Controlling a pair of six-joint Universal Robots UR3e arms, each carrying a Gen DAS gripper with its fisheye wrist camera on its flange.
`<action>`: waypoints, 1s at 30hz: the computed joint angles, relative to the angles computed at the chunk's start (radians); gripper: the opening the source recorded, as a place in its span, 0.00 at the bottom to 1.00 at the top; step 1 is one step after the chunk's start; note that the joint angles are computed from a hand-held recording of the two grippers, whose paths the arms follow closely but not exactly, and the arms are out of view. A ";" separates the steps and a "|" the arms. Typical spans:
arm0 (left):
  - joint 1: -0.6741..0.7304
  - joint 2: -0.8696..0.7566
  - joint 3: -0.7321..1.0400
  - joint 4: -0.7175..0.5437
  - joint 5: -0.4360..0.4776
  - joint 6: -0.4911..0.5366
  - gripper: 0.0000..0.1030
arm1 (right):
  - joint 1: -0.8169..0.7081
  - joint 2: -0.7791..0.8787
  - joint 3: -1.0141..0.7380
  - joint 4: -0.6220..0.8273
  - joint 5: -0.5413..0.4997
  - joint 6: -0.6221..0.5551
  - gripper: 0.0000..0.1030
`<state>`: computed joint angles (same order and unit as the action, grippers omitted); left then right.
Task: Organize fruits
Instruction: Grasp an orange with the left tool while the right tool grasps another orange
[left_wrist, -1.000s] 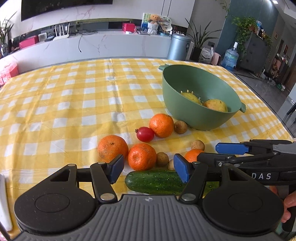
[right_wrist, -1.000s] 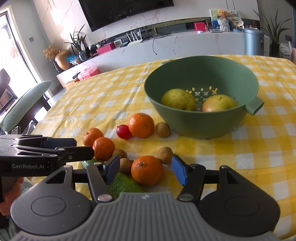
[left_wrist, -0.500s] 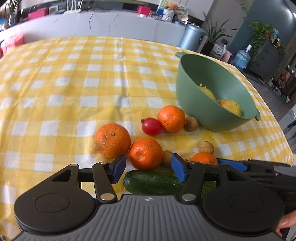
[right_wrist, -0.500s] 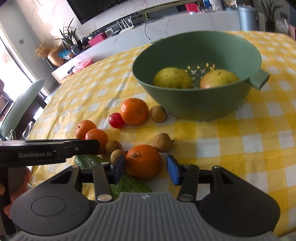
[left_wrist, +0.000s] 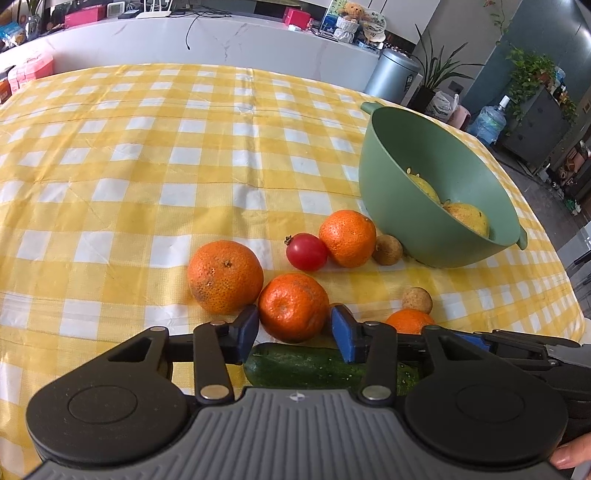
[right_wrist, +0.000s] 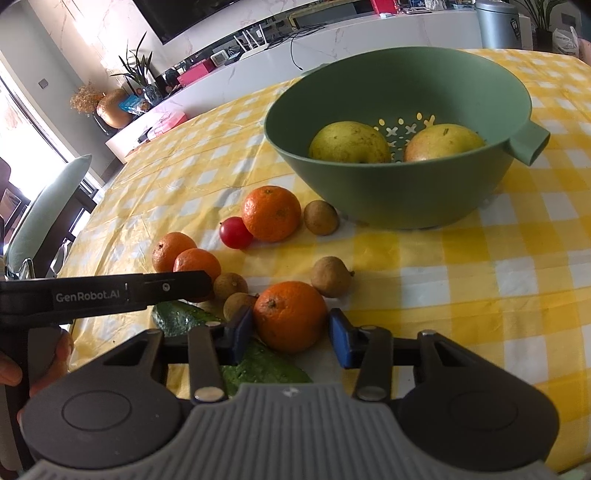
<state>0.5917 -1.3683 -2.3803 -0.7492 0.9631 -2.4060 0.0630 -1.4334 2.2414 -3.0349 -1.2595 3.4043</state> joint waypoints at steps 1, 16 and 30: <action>-0.001 0.000 0.000 0.002 0.001 -0.002 0.45 | 0.001 0.000 0.000 0.000 -0.002 -0.001 0.41; 0.060 0.108 -0.052 -0.035 -0.057 0.031 0.43 | 0.011 -0.022 0.024 -0.043 -0.046 0.003 0.40; 0.111 0.355 -0.035 -0.292 -0.116 0.120 0.43 | 0.032 -0.121 0.074 -0.122 -0.139 -0.043 0.39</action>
